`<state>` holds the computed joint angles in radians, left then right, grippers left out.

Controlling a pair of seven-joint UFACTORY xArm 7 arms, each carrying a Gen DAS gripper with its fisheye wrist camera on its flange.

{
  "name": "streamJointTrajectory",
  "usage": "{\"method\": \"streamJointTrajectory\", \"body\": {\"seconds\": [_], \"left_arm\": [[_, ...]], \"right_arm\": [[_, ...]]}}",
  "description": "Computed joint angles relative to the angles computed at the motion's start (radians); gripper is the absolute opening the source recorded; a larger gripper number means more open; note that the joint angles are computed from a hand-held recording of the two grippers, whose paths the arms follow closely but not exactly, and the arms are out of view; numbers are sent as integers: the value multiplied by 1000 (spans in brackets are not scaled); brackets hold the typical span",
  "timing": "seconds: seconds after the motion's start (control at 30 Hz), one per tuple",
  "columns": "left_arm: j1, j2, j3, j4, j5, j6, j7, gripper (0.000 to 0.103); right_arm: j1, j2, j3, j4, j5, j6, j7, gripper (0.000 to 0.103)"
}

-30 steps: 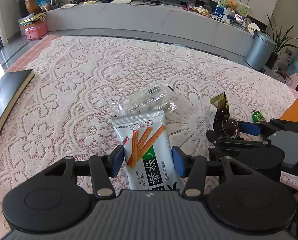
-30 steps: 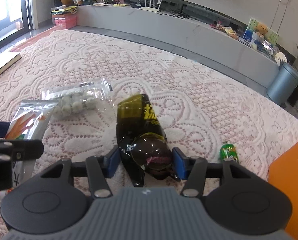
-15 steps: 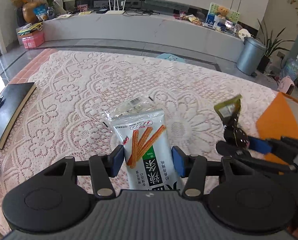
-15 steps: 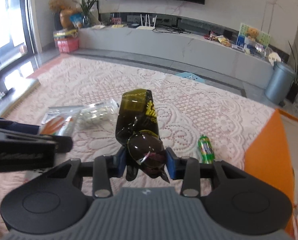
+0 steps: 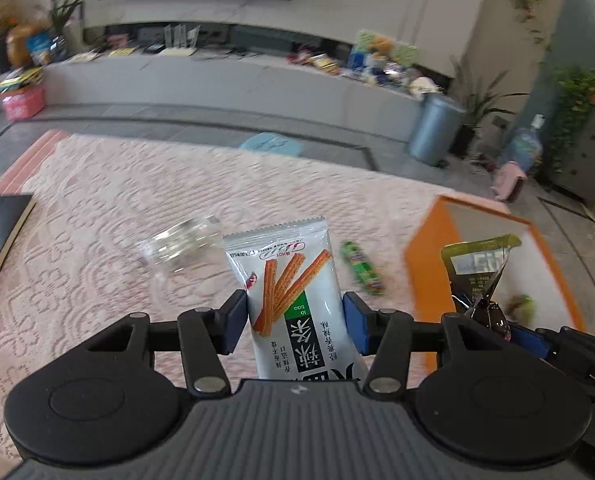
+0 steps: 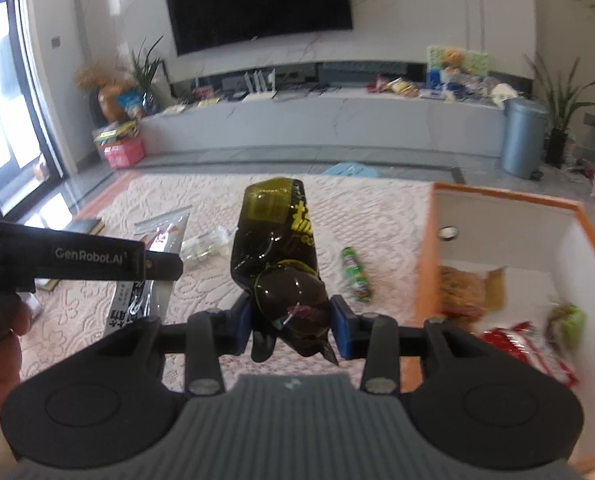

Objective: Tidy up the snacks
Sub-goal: 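Carry the stick-snack packet and candy bag over the orange box with both tools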

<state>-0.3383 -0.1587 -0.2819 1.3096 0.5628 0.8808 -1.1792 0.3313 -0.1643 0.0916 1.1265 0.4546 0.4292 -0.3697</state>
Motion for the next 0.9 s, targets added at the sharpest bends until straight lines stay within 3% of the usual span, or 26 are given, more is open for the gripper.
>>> {"method": "streamJointTrajectory", "body": {"seconds": [0.2,0.5,0.73,0.9], "left_arm": [[-52,104,-13,139,7,-31,69,59],[-192,364,43,450,-36,-50,257,59],[-277,594,94,748,-101,9,429,59],[-326,793,133,1026,-172,135,575,59]], "right_arm": [[-34,-121,-55,-74,-26,16,-1,39],[-121,-172,-116,-89,-120,50,-13,39],[-179,-109,-156,-35,-132,91,-53,39],[-221,-36,-148,14,-143,108,-85,40]]}}
